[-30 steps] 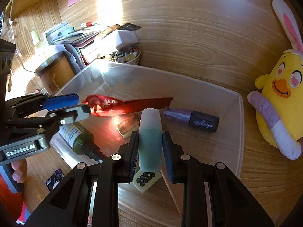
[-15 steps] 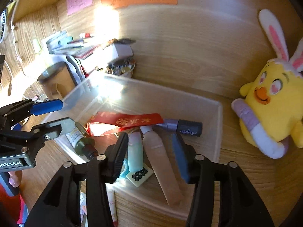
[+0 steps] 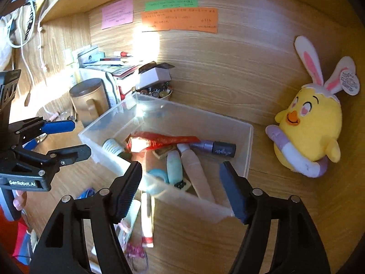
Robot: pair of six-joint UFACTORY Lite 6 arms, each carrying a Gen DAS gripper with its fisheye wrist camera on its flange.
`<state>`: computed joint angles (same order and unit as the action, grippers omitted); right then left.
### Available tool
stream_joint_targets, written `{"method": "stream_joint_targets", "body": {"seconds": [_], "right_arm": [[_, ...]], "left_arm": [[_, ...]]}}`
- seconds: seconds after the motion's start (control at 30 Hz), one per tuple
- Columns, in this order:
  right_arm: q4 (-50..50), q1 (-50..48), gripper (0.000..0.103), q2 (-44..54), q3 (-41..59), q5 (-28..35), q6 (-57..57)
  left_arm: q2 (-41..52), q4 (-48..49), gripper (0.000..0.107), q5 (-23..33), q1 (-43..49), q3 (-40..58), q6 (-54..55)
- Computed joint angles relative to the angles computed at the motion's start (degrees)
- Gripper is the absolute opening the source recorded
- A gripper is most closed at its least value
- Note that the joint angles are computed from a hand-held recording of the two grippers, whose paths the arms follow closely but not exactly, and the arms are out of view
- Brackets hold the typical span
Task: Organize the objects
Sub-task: 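Grasp the blue Max box with the left tool while the right grasps the red-capped tube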
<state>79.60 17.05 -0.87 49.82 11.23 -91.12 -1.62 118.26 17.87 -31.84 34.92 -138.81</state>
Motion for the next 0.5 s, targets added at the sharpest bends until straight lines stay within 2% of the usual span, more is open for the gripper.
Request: {"method": "stream_joint_targets", "body": {"seconds": [0.23,0.3,0.4,0.5], "right_arm": [[10.85,1.31,0.067,-1.02,-6.98,-1.08,-11.05],[19.62,2.55,0.067,0.36,-8.39,-2.51,-19.67],[20.94,2.61,0.067,2.8,-8.44,-2.14,-20.55],[26.65,2.86,0.066,4.95,-8.11,-2.41,-25.95]], "left_arm": [[-2.06,5.63,0.078,-0.35,-2.28,-6.87,-9.43],[-2.11,7.09,0.078,-0.25,-2.74,-8.4,-11.96],[-1.63,11.44,0.072,-0.71,-3.12,-10.11,-17.32],[0.25,14.06,0.066,-0.26,-4.16,-11.02,-20.89]]}}
